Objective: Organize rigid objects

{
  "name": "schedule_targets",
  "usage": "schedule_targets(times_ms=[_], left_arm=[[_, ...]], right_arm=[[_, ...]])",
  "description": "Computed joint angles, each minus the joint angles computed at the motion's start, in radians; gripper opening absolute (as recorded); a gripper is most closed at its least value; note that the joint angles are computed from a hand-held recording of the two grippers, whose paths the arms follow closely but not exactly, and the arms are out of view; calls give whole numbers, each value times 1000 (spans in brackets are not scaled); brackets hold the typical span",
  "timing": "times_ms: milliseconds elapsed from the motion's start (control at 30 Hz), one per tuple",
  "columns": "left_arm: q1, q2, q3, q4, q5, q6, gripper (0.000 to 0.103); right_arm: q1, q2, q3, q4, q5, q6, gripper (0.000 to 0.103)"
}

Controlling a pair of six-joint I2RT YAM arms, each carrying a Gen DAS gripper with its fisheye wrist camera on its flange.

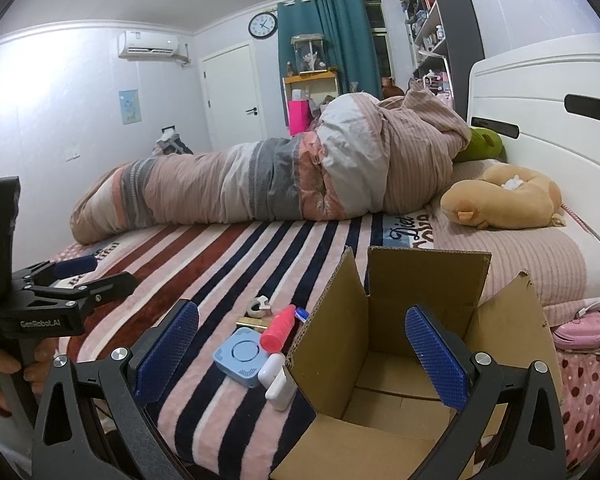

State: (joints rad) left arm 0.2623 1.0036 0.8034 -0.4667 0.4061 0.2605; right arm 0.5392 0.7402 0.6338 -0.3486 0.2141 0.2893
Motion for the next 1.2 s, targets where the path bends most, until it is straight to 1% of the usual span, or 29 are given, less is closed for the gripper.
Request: schedule_targets(times_ms=[133,267,500,600,667,700,733,767,800,833,867,933,1067,1133,1200], left_arm=[[0,2,0,2,4,0,102],[2,2,1,0,3,0,102],[29,7,-3,1,31,22,102],[66,19,-11,9,66,40,102],[109,48,-4,15,115,68,102],[134,67,1,20,140,88,102],[159,88,6,27,157,108,102],[186,113,13,36,174,133,102],[206,135,17,48,186,150,102],[234,171,28,62,203,173,102],[252,197,34,72,213,191,102],[286,276,58,94,235,238,102],[304,467,133,96,258,325,102],[299,567,173,97,256,345,102],[295,630,192,99,265,357,102]], right_arm=[[1,-3,-2,3,-4,3,103],[-19,-15,-21,20,-39,4,103],[-21,-2,-11,9,-38,4,103],[36,20,15,-11,39,14,103],[99,52,42,-16,115,16,103],[123,68,53,-12,136,16,100],[149,90,68,-5,156,15,94],[188,122,84,9,186,20,89],[213,156,98,26,199,17,87],[240,196,111,44,207,14,82],[265,249,127,68,199,7,76],[287,354,150,123,159,13,71],[264,608,185,234,14,77,71],[234,731,202,273,-35,113,71],[199,832,223,298,-68,147,71]])
